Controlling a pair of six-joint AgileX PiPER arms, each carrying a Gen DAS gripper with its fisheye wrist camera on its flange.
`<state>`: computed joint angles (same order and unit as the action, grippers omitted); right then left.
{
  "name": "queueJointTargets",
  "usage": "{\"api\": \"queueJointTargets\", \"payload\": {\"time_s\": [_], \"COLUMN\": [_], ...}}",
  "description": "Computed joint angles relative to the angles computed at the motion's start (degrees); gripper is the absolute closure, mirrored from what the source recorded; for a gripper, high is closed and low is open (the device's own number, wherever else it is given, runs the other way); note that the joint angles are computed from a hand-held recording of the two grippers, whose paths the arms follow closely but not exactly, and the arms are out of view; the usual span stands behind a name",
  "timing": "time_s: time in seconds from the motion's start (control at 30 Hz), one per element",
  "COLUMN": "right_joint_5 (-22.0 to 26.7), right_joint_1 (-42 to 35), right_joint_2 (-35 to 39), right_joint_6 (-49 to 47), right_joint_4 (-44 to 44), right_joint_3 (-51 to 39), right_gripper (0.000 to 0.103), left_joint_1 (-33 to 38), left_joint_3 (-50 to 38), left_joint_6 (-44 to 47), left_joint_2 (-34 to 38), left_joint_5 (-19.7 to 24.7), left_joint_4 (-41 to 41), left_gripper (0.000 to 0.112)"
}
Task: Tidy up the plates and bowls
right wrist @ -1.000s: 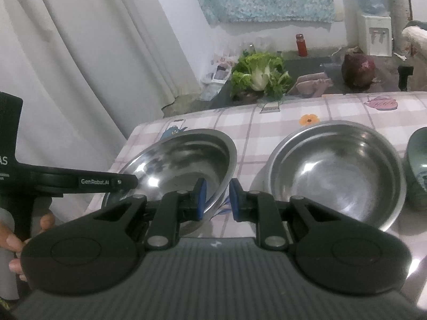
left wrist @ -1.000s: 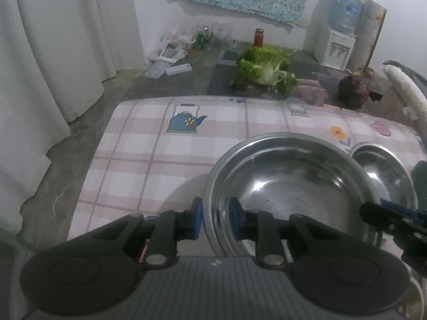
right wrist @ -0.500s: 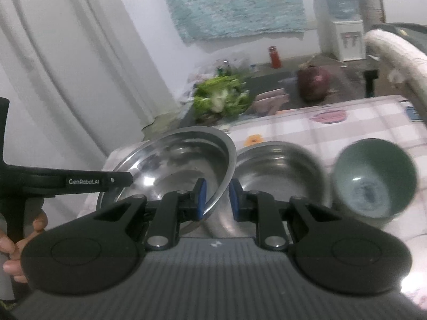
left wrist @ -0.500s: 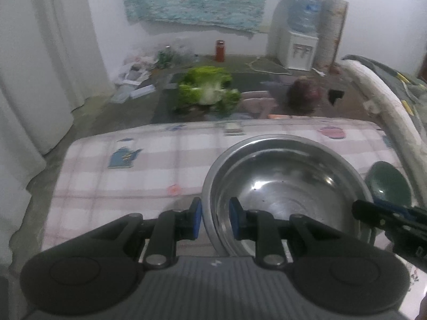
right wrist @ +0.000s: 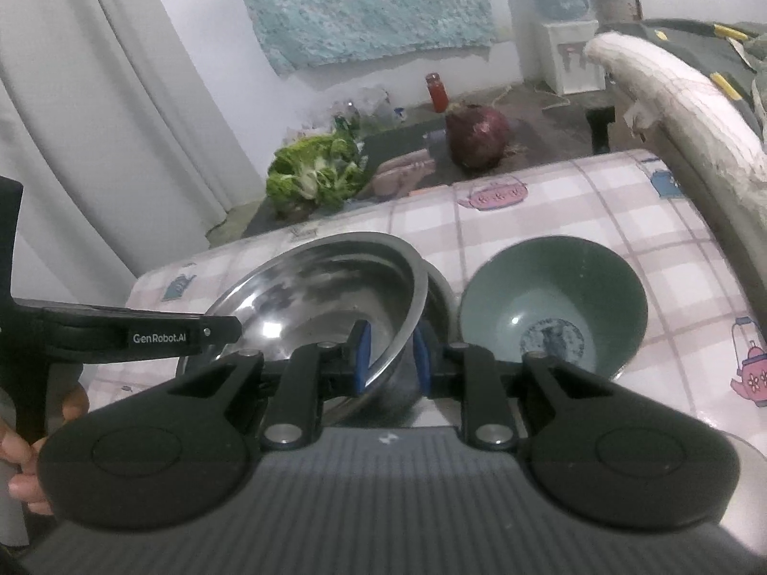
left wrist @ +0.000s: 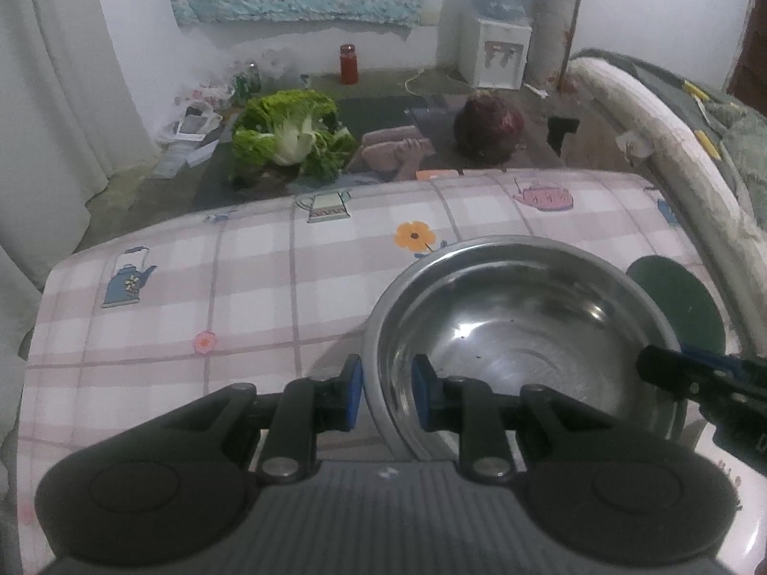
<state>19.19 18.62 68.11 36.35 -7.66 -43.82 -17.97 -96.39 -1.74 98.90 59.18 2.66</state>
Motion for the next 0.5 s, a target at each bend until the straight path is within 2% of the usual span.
{"api": "queueJointTargets", "payload": {"time_s": [0.23,0.37,0.5], "right_joint_5": [-1.0,-0.7,0.3], "right_joint_1": [-2.9,-2.9,-3.7], "right_joint_2": [3.1,3.7,3.3], "right_joint_6": [-10.4,-9.9,-12.4], "right_joint_4": [10.8,10.2,13.4], "right_joint_3": [0.1,-0.3,-0.2], "right_gripper": [0.082,0.081,0.075], "left_joint_1": [-0.3,-0.4,0.2], "left_joint_3": [0.1,0.4,1.3], "left_joint_6": [1.2,1.8,2.5], "left_joint_2": [1.3,1.0,0.0], "left_joint_5": [0.2,-0.1,-1.0], "left_joint_4": [-0.3,-0.6,-1.5], "left_gripper": [0.089,0.088,0.079]}}
